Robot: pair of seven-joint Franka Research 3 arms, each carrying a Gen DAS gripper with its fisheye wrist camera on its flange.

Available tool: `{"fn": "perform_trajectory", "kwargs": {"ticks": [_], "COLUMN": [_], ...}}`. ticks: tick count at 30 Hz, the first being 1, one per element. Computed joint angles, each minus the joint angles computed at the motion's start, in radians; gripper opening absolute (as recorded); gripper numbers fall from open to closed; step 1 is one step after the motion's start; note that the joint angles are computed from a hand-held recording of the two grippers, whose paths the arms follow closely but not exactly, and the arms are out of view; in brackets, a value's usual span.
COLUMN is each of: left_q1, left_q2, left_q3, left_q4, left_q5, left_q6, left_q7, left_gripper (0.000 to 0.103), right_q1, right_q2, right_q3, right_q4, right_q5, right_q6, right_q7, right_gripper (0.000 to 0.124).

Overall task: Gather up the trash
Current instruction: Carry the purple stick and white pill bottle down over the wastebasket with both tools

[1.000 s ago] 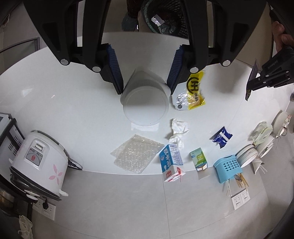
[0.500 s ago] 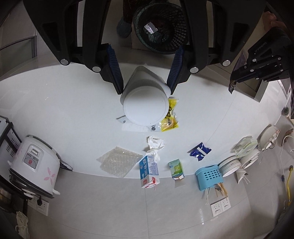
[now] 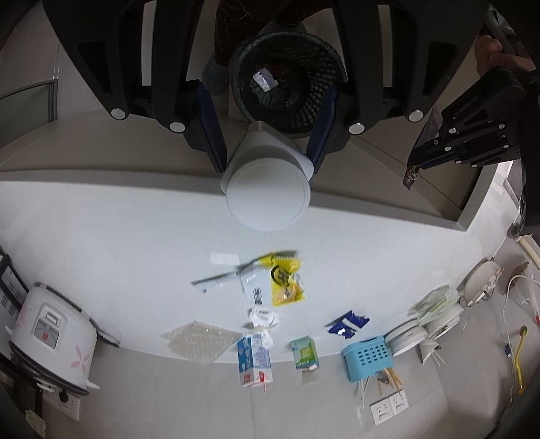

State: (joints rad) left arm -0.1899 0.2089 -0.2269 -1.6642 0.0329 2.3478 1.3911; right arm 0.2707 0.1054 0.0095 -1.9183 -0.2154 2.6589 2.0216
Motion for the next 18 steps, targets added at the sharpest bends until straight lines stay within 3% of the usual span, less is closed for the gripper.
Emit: {"fn": "perform_trajectory", "kwargs": {"ticks": [7, 12, 18], "left_q1": [0.014, 0.022, 0.029], "left_q2": [-0.036, -0.061, -0.062], "left_q3": [-0.004, -0.009, -0.008], "left_q4": [-0.123, -0.217, -0.273], "left_q5": [-0.058, -0.109, -0.151], "left_q6": [0.034, 0.114, 0.153], "left_q7": [0.01, 0.077, 0.109], "left_gripper": [0.009, 0.009, 0.009], "right_q1": [0.015, 0.034, 0.06], "right_q2": [0.014, 0.045, 0.096], "right_q3": [0.009, 0.006, 0.005], "right_q4": [-0.066, -0.093, -0.094], "right_q5": [0.016, 0.019, 0.051], "right_q6": [0.035, 0.056, 0.049], "right_q7": [0.0, 0.007, -0.003], "right_gripper": [0.047, 0.047, 0.047]}}
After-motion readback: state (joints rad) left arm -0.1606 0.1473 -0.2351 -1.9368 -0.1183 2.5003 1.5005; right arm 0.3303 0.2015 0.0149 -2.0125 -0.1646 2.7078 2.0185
